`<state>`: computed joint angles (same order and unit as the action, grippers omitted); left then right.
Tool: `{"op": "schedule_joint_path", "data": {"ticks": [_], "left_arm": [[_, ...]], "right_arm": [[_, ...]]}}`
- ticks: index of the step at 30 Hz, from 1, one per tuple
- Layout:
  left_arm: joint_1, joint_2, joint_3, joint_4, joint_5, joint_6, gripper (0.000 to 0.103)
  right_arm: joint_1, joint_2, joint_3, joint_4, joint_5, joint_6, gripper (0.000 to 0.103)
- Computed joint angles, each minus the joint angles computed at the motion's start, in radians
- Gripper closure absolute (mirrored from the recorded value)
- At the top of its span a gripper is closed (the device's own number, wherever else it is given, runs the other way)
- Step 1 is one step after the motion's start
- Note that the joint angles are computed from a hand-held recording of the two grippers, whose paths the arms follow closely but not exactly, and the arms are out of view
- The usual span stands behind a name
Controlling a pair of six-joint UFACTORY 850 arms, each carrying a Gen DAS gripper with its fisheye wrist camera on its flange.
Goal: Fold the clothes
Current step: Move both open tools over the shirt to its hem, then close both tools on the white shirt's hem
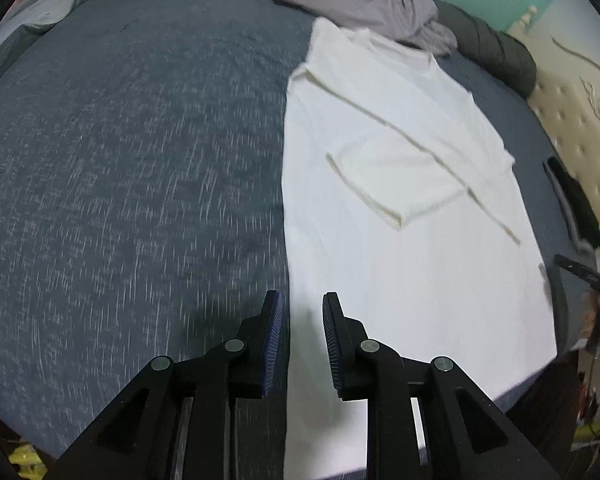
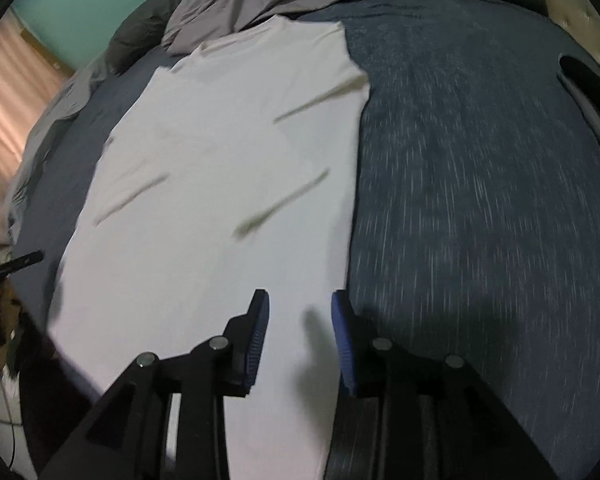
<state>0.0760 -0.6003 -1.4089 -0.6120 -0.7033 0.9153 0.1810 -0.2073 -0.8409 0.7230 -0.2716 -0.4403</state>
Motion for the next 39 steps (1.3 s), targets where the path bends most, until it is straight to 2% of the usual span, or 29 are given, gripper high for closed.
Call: {"op": "schedule_joint_path", "data": {"ticks": [2, 4, 7, 20, 33, 35, 37, 39], "left_arm": [[0.006, 0.001, 0.012, 0.02, -0.03, -0.007, 0.076], [0.01, 0.004, 0.027, 0.04, -0.049, -0.013, 0.069], [0.015, 0.009, 0.053, 0.067, -0.062, -0.021, 0.068], [0.046, 0.019, 0.133, 0.075, -0.083, 0.007, 0.067], [0.074, 0.018, 0.149, 0.072, -0.101, 0.025, 0.067], [0.076, 0.022, 0.158, 0.062, -0.098, 0.043, 0.068], [0.078, 0.021, 0.16, 0.046, -0.112, 0.065, 0.068], [0.081, 0.025, 0.166, 0.039, -0.116, 0.08, 0.075]], "right_arm": [[0.008, 0.036, 0.041, -0.021, -0.019, 0.022, 0.069], [0.012, 0.052, 0.064, -0.021, -0.045, 0.035, 0.061], [0.016, 0.062, 0.093, -0.003, -0.074, 0.038, 0.056], [0.013, 0.067, 0.173, 0.207, -0.117, -0.079, 0.053], [0.021, 0.068, 0.178, 0.239, -0.142, -0.104, 0.053], [0.023, 0.064, 0.177, 0.249, -0.143, -0.108, 0.06], [0.033, 0.064, 0.175, 0.207, -0.14, -0.073, 0.078], [0.046, 0.067, 0.173, 0.162, -0.137, -0.049, 0.09]]}}
